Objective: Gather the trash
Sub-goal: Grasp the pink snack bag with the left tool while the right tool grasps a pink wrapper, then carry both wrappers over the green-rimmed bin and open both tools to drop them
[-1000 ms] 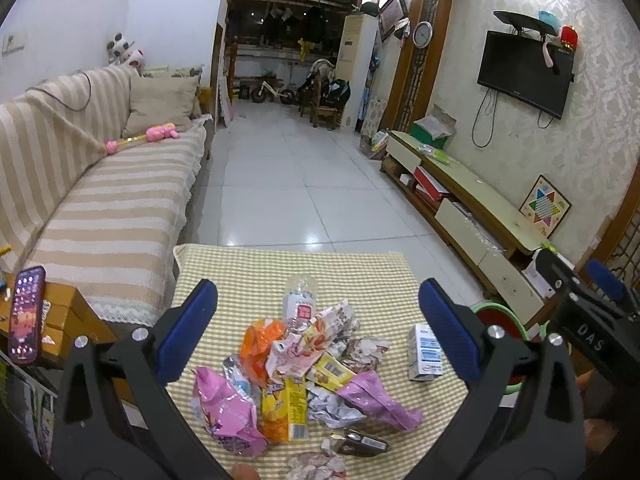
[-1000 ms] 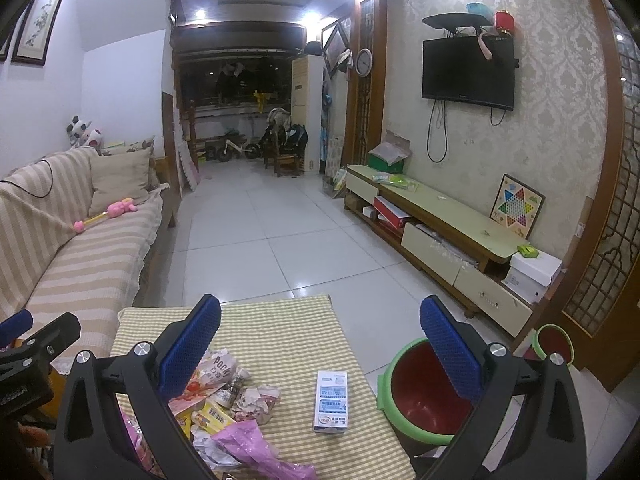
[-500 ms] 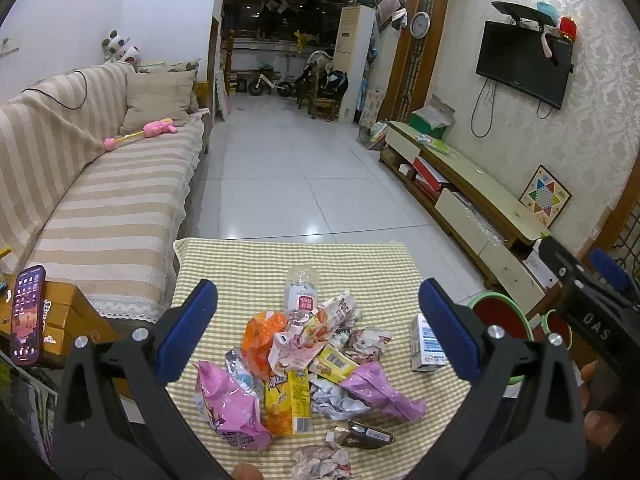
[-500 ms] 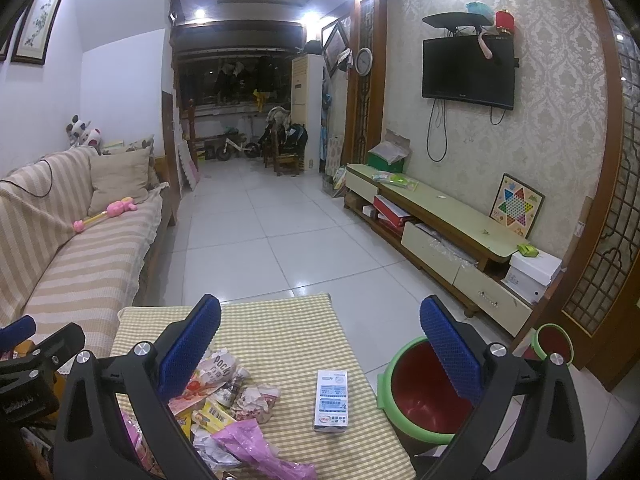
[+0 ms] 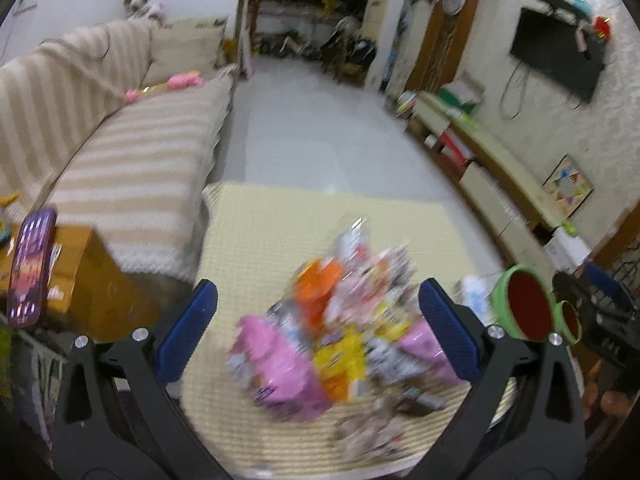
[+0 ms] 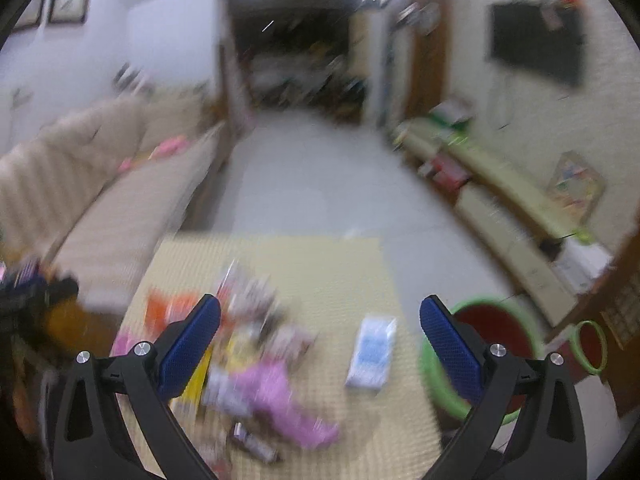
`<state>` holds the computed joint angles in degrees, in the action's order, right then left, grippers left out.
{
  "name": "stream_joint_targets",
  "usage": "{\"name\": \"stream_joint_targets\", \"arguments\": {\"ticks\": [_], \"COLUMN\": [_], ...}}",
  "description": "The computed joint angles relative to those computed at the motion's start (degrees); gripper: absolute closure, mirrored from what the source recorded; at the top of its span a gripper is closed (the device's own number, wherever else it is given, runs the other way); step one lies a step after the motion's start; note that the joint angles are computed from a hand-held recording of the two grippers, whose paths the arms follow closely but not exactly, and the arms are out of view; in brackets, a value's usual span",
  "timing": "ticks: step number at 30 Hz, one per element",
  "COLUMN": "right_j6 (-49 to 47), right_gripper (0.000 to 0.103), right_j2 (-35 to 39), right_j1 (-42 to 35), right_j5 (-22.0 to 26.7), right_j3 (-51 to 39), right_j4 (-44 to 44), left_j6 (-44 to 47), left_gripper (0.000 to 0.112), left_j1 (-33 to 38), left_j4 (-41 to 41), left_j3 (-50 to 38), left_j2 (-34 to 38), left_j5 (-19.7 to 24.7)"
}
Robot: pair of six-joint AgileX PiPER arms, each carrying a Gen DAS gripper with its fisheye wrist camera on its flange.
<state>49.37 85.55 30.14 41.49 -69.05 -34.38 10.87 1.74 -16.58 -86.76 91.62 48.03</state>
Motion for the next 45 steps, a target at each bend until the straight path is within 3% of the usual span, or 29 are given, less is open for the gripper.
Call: {"name": "stream_joint_targets", "arguments": {"ticks": [5, 7, 11, 15, 19, 23, 25, 26, 27, 28, 31, 33, 45], "right_j6": [-17.1, -21.4, -24.7, -26.3, -25.8, -26.5, -26.6, -27.1, -27.8, -28.5, -31.0, -32.5, -37.0], "right_gripper": [0.008, 0.015, 0.022, 0.023, 0.022, 0.021, 0.021, 0.021, 0.022, 0.025, 0.063, 0.070, 0.077], "right_j2": [7.7, 10.4, 12.6, 13.5, 14.0, 15.3, 15.7, 15.9, 16.1, 16.0, 15.4, 14.9, 7.4], "right_j1": [-6.0, -7.3, -8.3, -9.5, -9.3, -9.3, -9.2, -9.2, -9.3, -9.4, -10.1, -10.8, -13.3], "right_j5": [-4.3, -5.6, -5.1, -5.1, -4.7, -4.9, -5.1, -5.1, -5.1, -5.4, -6.4, -7.3, -10.0], "right_j3": [2.7, 3.2, 2.9, 2.8, 1.9, 1.4, 1.4, 1.4, 1.5, 1.8, 2.7, 3.5, 7.1], "right_j4": [22.2, 27.8, 31.0, 32.2, 32.1, 33.1, 33.0, 33.3, 33.9, 34.6, 38.3, 40.7, 45.8], "left_j6": [4.1, 6.0, 9.4, 9.3, 4.9, 0.1, -0.2, -0.1, 0.9, 1.9, 4.1, 4.6, 6.6], "left_gripper": [0.019, 0.021, 0.022, 0.022, 0.021, 0.020, 0.020, 0.022, 0.031, 0.038, 0.055, 0.058, 0.060], "left_j1": [3.7, 4.2, 4.8, 4.7, 3.9, 3.3, 3.7, 4.1, 4.7, 5.3, 6.0, 5.7, 4.1], "left_j4": [-1.4, -1.5, -4.2, -6.0, -4.4, -2.8, -3.6, -4.1, -5.5, -7.4, -8.9, -8.8, -11.3], "left_j3": [6.5, 9.7, 13.1, 11.9, 8.0, 2.8, 3.0, 3.1, 3.7, 4.1, 6.9, 8.0, 7.2], "left_j2": [1.7, 2.1, 3.2, 6.2, 10.4, 16.7, 17.6, 18.0, 18.1, 18.1, 15.0, 13.0, 2.4], "left_j5": [1.8, 1.3, 0.6, 0.6, 0.6, 4.6, 4.5, 4.6, 4.4, 4.7, 3.3, 2.5, 2.3]}}
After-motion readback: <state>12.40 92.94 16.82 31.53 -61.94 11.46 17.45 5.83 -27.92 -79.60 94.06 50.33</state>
